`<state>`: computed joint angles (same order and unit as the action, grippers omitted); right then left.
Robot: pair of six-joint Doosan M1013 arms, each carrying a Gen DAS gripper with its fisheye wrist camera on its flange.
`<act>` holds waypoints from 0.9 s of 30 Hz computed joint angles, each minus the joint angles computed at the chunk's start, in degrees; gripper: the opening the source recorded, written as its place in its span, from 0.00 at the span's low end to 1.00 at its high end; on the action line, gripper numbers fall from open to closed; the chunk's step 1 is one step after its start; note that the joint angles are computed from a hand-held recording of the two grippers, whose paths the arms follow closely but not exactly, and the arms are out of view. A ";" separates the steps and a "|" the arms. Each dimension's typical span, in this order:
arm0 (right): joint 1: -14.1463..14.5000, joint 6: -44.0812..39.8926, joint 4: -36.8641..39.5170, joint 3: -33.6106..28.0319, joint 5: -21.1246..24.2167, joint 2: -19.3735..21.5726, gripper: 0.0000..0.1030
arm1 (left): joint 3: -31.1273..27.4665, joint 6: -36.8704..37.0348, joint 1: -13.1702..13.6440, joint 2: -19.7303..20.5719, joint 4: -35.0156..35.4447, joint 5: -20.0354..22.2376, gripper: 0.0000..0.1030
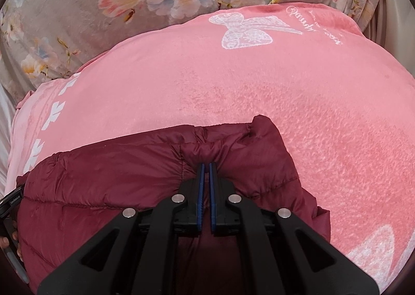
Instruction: Fold large clothes
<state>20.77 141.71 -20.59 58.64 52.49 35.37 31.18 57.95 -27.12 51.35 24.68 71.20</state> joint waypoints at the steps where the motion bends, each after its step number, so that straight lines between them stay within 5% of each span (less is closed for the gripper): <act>1: -0.01 0.02 -0.02 -0.11 0.06 0.06 0.02 | -0.13 0.03 -0.03 0.07 0.13 0.14 0.83; 9: 1.90 0.86 -5.28 -2.22 4.72 0.22 0.08 | 0.52 -1.15 -0.14 -1.19 -0.56 0.84 0.78; 12: 3.90 -1.02 -3.40 -0.41 -0.26 -2.24 0.10 | 7.00 -2.59 -0.70 -6.01 -3.96 -4.25 0.78; 17: 7.83 -10.21 4.23 -1.49 -2.30 -1.86 0.11 | 15.93 -0.78 -3.61 -11.84 -7.27 -10.48 0.80; 22: 10.67 -12.23 0.05 -2.99 1.01 0.38 0.10 | 17.28 -0.01 -5.77 -11.32 -6.12 -8.45 0.81; 27: 10.46 -11.31 0.85 -1.52 -0.50 -0.06 0.10 | 18.73 -1.66 -6.17 -11.57 -4.21 -9.29 0.83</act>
